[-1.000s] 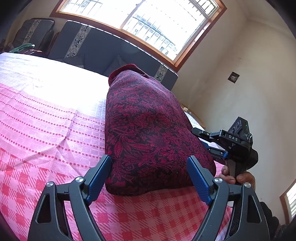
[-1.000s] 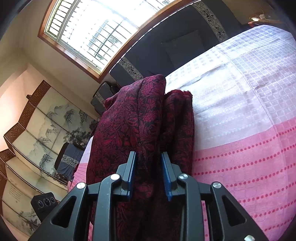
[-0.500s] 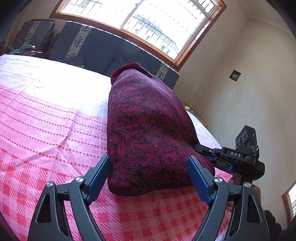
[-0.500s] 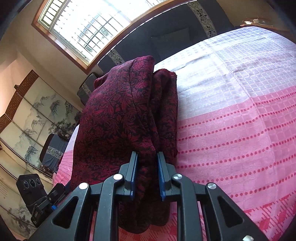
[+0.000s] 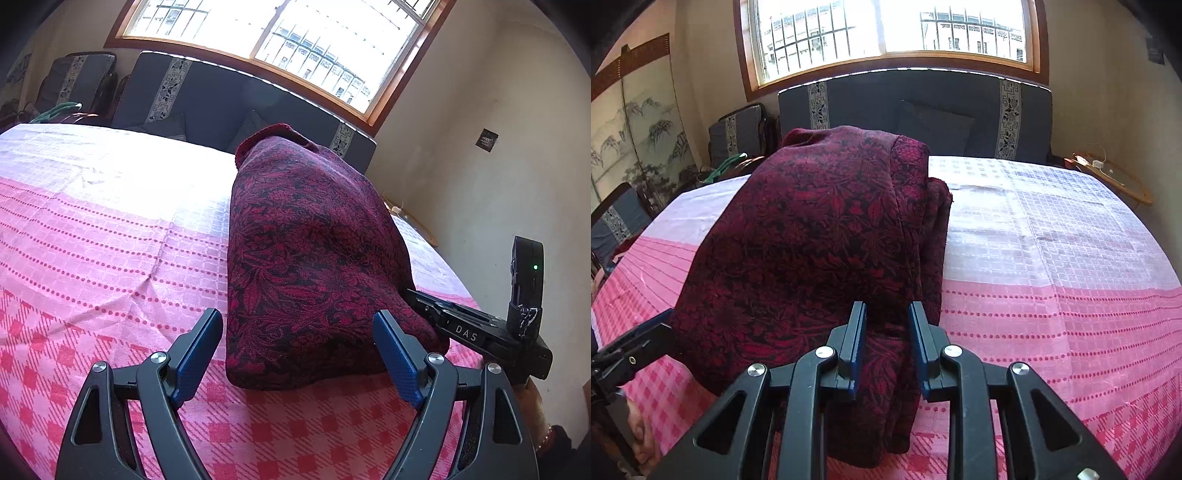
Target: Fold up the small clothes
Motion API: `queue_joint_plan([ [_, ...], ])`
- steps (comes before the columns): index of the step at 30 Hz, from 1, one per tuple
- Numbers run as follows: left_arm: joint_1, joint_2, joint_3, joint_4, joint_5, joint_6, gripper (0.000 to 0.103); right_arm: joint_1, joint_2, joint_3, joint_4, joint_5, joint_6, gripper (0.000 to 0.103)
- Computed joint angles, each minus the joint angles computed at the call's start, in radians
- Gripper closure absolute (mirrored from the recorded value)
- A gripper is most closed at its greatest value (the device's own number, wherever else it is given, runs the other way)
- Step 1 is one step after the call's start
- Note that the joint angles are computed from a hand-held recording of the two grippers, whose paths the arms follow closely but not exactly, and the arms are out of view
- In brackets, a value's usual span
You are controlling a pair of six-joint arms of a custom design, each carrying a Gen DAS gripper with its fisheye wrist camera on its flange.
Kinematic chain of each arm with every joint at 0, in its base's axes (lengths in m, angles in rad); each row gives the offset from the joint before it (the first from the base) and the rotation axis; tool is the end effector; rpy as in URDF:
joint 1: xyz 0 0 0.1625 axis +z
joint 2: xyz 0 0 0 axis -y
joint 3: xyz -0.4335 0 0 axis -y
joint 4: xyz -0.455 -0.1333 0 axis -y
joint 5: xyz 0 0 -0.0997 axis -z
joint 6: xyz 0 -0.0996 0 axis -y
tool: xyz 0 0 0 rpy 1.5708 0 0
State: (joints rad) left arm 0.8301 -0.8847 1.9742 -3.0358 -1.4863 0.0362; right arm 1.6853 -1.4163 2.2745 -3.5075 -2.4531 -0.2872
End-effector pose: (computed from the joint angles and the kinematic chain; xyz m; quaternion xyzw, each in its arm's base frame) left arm -0.3100 -0.5491 0.0388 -0.3645 -0.9114 0.1894 0.0254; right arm 0.1094 -0.4576 0.3045 -0.0600 -0.8041 0.4310 0.4051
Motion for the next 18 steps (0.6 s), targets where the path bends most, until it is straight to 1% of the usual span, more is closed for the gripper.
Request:
queue_joint_plan([
  [2,-0.006,0.001,0.003,-0.005,0.018,0.001,0.020,-0.028,-0.022,0.023,0.029,0.037,0.059,0.079],
  [3,-0.009,0.001,0.004,-0.007,0.027,0.002,0.020,-0.039,-0.026,0.034,0.019,0.053,0.080,0.079],
  [4,-0.014,0.002,0.006,-0.010,0.039,0.001,0.020,-0.042,-0.022,0.035,0.003,0.055,0.078,0.077],
  [5,-0.017,0.002,0.009,-0.014,0.050,0.001,0.020,-0.038,-0.009,0.032,-0.019,0.043,0.064,0.076],
  [8,-0.029,0.004,0.015,-0.024,0.083,-0.001,0.020,-0.026,0.023,0.016,-0.048,-0.013,0.045,0.067],
  [9,-0.033,0.001,0.023,-0.031,0.093,-0.003,0.020,-0.026,0.026,0.013,-0.047,-0.024,0.048,0.062],
  [11,-0.038,0.001,0.027,-0.038,0.104,-0.004,0.020,-0.030,0.018,0.015,-0.030,-0.031,0.085,0.050],
  [12,-0.040,0.000,0.030,-0.042,0.110,-0.004,0.020,-0.034,0.012,0.013,-0.017,-0.040,0.111,0.038],
  [13,-0.040,0.001,0.030,-0.046,0.117,-0.001,0.020,-0.039,0.005,0.015,-0.006,-0.040,0.136,0.030],
  [15,-0.044,0.002,0.034,-0.054,0.131,0.003,0.020,-0.046,-0.004,0.019,0.003,-0.036,0.157,0.026],
  [18,-0.061,-0.001,0.050,-0.081,0.161,0.015,0.020,-0.022,0.043,-0.006,-0.038,-0.107,0.113,0.025],
])
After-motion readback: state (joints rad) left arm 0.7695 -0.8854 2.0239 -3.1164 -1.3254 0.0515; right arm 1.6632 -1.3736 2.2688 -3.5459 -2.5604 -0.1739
